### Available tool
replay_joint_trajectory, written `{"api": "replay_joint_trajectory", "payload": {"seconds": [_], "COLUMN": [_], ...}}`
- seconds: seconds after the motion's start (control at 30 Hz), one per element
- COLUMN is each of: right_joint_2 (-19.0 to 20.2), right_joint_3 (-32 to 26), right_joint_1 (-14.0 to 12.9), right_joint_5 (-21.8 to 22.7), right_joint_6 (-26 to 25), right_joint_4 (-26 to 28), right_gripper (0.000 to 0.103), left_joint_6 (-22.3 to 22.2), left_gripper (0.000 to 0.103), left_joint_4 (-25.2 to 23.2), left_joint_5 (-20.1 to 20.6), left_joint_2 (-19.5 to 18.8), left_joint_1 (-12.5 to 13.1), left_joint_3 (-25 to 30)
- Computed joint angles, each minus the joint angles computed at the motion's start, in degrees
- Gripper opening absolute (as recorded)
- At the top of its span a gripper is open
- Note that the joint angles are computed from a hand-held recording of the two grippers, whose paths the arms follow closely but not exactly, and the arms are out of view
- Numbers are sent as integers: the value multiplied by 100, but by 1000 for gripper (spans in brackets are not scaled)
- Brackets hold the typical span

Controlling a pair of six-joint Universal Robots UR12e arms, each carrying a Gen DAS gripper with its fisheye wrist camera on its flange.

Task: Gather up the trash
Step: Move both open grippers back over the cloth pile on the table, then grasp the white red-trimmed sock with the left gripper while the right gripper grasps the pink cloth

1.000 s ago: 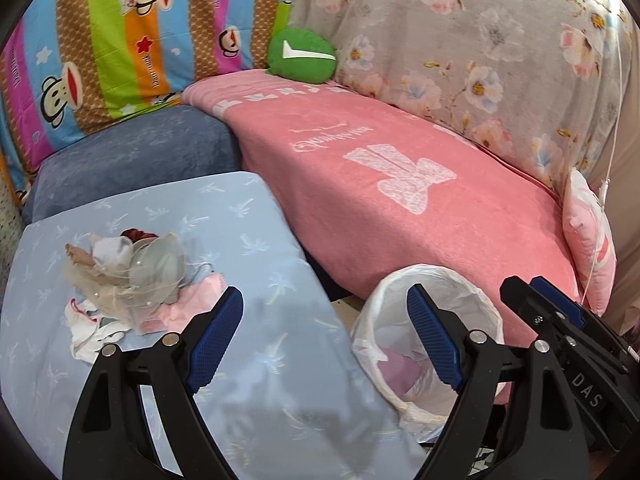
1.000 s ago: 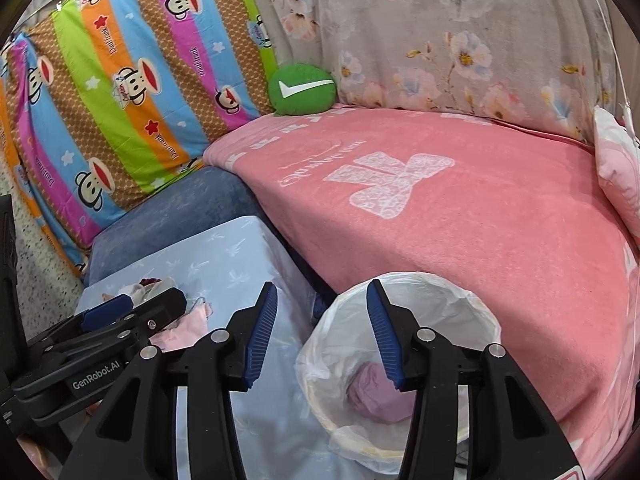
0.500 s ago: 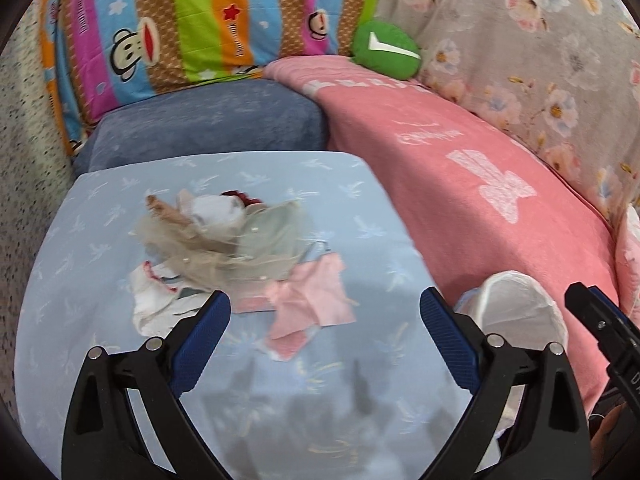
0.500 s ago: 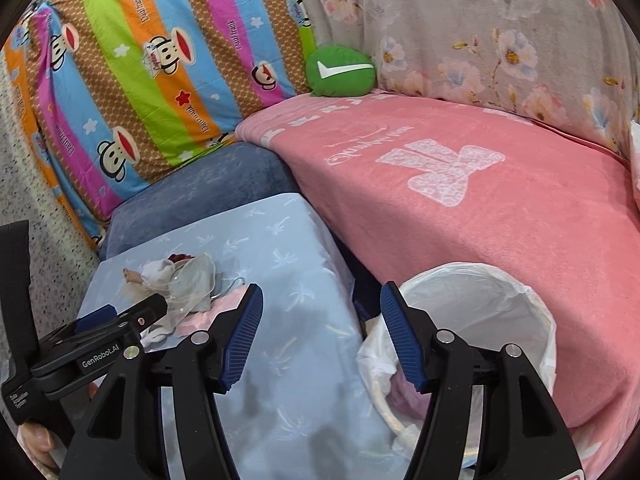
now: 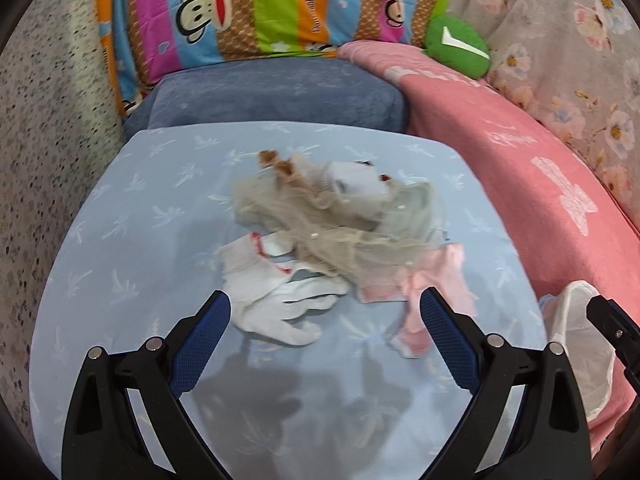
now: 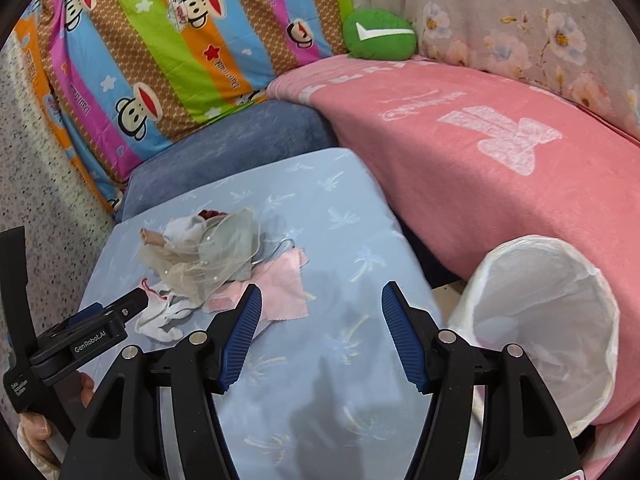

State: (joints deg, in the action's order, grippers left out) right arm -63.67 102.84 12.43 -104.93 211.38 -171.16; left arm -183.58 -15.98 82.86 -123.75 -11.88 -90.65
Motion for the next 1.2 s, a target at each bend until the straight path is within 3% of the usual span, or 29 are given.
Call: {"api": "replay_joint_trajectory", "payload": {"seconds": [0.4,0.63,0.83,0.93,1.0,1.2], "right_joint_2": [644,958,1137,1182,1202,1188], "right_joint_3": [-725,-1083,-1290,-1323,-1344,-1329], "right_joint_1": [70,67,49,35,28,41], "right_joint_5": [314,325,307,335,398,425], "right_joint_6": [-117,-166,-101,-143,-179,-249], "right_joint_4": [529,789,1023,1049,1104,1146], "right_gripper": [61,61,61,54,37,2], "left_joint_6": [-111,-221,-277,-248,-168,-29], "left_gripper": [91,89,68,54,33,14], "left_joint_4": [-494,-759,-933,-935,-965,-876], "left_joint_5": [75,-146,-421,-489,-593,-750], "left_joint_2": [-258,-391,-445,-444,-438,-367], "left_joint_1": [237,336,381,381,386,372], "left_joint_3": [195,342,383,365,363,262]}}
